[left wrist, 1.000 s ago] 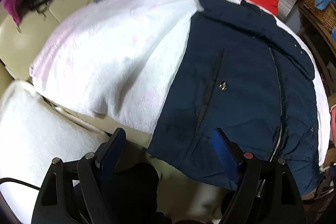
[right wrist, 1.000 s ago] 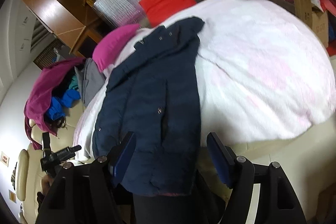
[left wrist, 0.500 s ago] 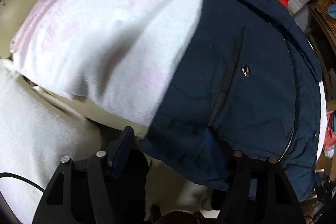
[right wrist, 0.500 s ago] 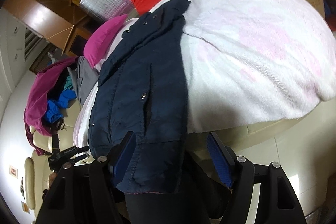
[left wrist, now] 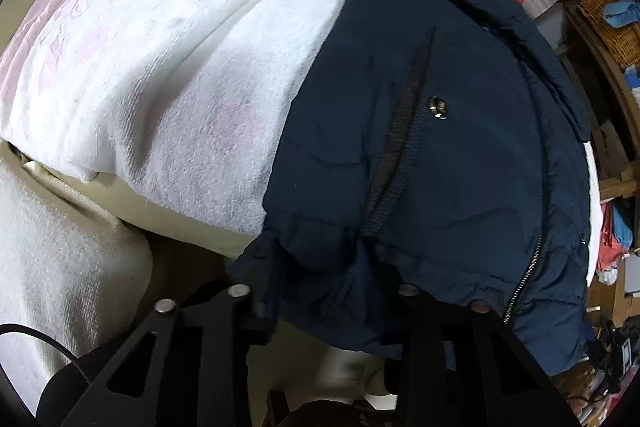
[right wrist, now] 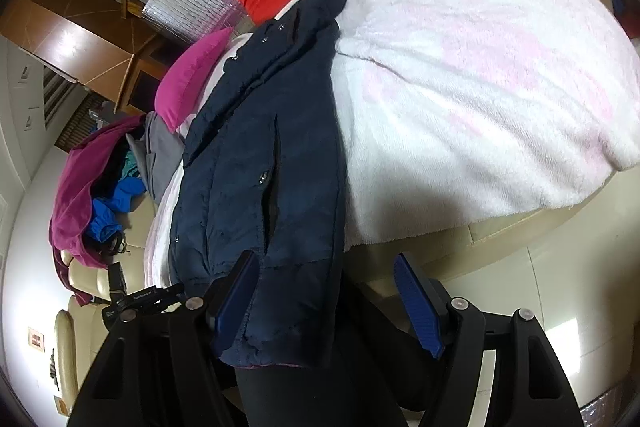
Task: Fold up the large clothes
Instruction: 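Grasp the navy jacket hem with both tools and lift it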
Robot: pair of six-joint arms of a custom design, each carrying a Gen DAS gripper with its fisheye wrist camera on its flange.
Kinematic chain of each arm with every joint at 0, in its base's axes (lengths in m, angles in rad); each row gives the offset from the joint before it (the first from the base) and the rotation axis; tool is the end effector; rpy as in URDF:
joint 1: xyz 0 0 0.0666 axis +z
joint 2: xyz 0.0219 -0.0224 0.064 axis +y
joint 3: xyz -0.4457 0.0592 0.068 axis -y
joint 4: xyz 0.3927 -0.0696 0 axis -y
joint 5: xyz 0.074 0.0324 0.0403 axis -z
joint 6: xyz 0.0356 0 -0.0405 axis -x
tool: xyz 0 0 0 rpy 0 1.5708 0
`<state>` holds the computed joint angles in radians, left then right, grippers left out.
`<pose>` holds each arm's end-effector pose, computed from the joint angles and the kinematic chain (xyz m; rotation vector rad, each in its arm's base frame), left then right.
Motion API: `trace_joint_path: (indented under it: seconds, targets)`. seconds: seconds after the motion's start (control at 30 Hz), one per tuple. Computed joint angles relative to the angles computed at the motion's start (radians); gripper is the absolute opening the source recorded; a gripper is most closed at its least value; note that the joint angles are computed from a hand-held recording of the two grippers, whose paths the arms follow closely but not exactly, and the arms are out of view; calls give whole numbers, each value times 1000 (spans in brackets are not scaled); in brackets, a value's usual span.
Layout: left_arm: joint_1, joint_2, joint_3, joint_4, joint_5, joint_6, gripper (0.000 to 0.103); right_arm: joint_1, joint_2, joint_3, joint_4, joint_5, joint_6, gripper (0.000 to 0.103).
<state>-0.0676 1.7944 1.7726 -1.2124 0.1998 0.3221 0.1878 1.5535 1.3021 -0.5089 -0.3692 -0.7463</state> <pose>0.6135 -0.0490 0.4387 -0.3110 2.8102 -0.3710 0.5283 0.1131 0.4057 0.4836 2.3939 0.8761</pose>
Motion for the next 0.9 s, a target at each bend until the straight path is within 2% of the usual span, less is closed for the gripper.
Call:
trace_joint_path:
  seconds: [0.13,0.2,0.23,0.27,0.33,0.43,0.5,0.53,0.57,0.6,0.63,0.67,0.73,0.83,0.9]
  targets:
    - [-3,-1,-8,10,7,18,31,-3,11,4,7,-25,-23,74]
    - [0,1,-9,11,4,34,41,-2,21,10,12,-41,-35,74]
    - [-2,5,-6,4,-11,41,61,-1,28,17,11,-49,-34,75]
    - [-7,9,-3,-8,-35,54,77,3,35,24,7,-54,-33,77]
    - [-7,13,-9,-8,-23,62,78,11,53,42,-7,-54,-25,77]
    - [-11,24,-18,-3,37,34,77,20,79,56,-5,-64,-34,77]
    - [-28,21,-22,3,18,3,70,22,103,68,-1,-99,-61,77]
    - [-37,20,-21,3,14,-6,59,23,110,71,4,-119,-68,75]
    - [-43,18,-23,4,13,-12,50,24,117,72,17,-145,-75,65]
    - [-46,15,-27,9,21,-12,45,26,122,72,36,-173,-78,54]
    - [-46,14,-29,11,28,-9,35,31,128,84,24,-180,-63,39]
    - [-47,10,-33,17,37,-2,29,39,128,99,-5,-151,-36,33]
    - [-48,-1,-41,32,58,-2,23,47,119,117,-19,-121,7,29]
    - [-48,-15,-48,49,71,-10,22,43,91,120,36,-113,26,29]
    - [-31,-19,-52,47,98,-10,23,41,98,141,2,-106,43,29]
